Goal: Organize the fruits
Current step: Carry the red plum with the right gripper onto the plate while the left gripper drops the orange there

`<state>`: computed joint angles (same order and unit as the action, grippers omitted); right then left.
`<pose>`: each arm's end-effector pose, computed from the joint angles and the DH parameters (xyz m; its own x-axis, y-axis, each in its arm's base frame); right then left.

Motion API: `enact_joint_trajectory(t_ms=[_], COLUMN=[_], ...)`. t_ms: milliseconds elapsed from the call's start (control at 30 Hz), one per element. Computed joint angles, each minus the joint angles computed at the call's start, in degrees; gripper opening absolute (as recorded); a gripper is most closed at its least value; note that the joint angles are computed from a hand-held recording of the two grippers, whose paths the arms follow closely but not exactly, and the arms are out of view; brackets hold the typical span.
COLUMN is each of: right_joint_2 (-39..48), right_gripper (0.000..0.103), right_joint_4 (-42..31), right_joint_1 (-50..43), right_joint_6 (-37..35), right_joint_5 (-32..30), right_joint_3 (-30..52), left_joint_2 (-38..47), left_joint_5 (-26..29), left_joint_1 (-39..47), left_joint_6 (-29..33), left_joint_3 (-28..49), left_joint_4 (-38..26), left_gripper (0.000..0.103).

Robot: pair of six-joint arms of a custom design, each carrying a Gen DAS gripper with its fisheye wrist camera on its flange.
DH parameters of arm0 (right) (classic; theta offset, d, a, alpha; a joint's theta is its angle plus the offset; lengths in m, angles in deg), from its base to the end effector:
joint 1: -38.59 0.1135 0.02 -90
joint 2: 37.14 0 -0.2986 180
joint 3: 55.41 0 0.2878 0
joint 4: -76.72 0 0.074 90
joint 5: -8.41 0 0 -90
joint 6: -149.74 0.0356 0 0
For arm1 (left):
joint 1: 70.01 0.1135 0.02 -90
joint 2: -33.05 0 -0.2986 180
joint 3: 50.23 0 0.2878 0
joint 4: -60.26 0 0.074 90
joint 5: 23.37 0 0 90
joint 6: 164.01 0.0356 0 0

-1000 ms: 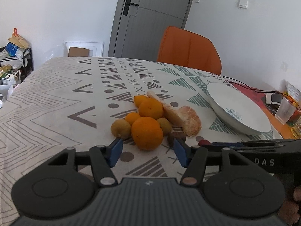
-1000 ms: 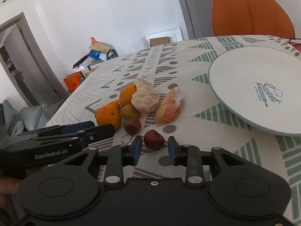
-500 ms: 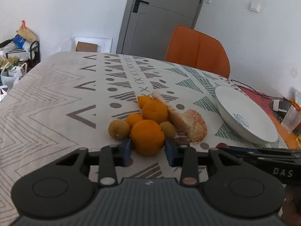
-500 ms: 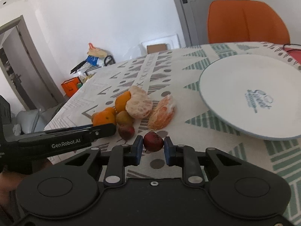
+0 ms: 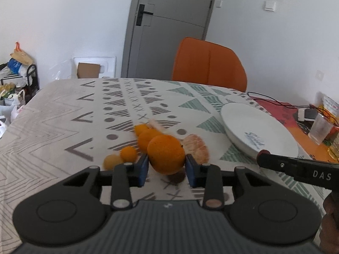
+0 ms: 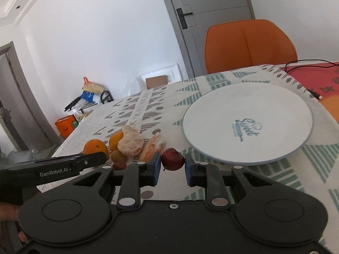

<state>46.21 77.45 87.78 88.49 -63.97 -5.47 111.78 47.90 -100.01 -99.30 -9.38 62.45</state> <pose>0.2150 0.2325 0.1933 -0.5763 0.0341 -0.8166 -0.3167 0.9117 0.2616 0.2450 -0.1282 0.1668 -0.5626 -0.1423 -0.8144 0.0081 0.9841 -0.1776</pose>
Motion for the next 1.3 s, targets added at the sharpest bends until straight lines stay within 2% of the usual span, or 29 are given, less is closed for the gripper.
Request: enact_joint_trajectory(t_ms=[200,700,1300], right_joint_2=[-3.82,-10.24,-8.99], right_gripper=[0.023,0.023,0.023], right_joint_4=[0.3,-0.6,1.22], right_joint_1=[-1.05,-6.57,-12.02], right_joint_6=[-2.18,-2.54,-2.99], right_joint_5=[2.43,3.77,2.11], right_joint_3=[-2.51,-7.45,-8.13], left_joint_2=[3.05,13.01,23.19], left_joint_5=[-0.98,0.2,3.31], left_joint_1=[-2.92,-7.7,-8.42], left_joint_6=[0.81,3.1,4.14], left_joint_3=[3.27,12.53,23.31], left_joint_4=[0.41,2.65,1.81], left_gripper=[0.035,0.035,0.035])
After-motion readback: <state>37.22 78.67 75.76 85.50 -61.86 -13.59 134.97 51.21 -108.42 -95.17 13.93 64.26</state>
